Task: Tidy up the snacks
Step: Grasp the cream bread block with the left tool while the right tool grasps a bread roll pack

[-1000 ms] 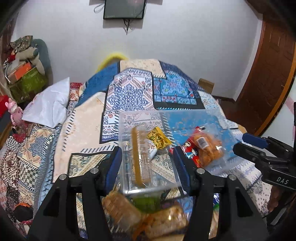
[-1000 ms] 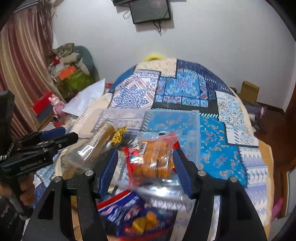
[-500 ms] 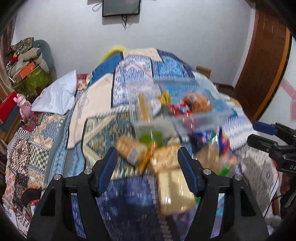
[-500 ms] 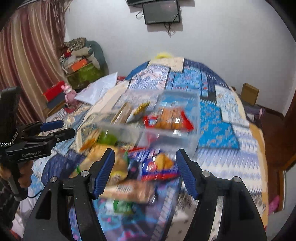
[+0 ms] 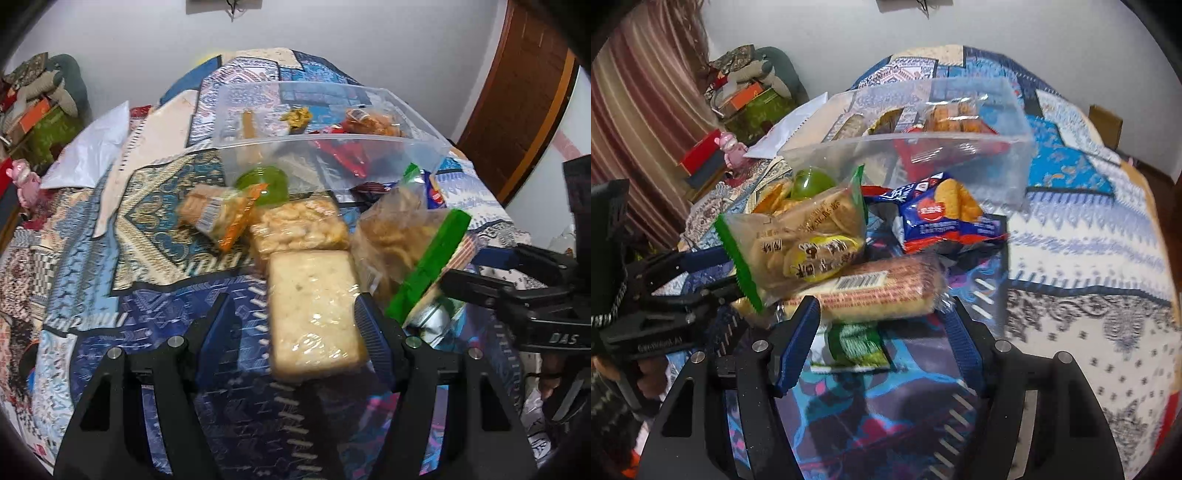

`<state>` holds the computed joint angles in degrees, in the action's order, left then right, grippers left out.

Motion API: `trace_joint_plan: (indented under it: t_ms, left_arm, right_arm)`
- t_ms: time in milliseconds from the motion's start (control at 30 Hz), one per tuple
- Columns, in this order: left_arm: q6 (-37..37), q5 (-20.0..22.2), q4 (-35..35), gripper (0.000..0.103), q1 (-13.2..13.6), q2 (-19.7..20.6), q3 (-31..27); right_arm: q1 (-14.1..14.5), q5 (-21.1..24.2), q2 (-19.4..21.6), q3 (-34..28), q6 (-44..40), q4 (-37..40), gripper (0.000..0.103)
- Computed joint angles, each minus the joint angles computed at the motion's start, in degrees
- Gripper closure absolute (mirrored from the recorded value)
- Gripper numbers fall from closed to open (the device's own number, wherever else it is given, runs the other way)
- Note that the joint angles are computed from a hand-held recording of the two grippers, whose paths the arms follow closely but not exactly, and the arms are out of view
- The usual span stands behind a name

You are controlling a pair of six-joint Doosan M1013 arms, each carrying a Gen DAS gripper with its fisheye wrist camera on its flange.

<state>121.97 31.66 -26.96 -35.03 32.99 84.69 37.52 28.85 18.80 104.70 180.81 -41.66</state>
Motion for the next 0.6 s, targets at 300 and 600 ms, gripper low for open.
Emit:
trace_joint_plan:
  t_ms: [300, 600]
  left_arm:
    - [-0.57, -0.4, -1.89, 0.034, -0.61, 1.26, -0.89]
    - [2.59, -1.46, -5.24, 0.036, -0.7, 1.29, -0.06]
  right_arm:
    - [-1.26, -5.66, 0.46, 1.2, 8.81, -4.27, 0.041]
    - [-0.61, -5.66, -0.71, 2.78, 19.97, -13.65, 0.064]
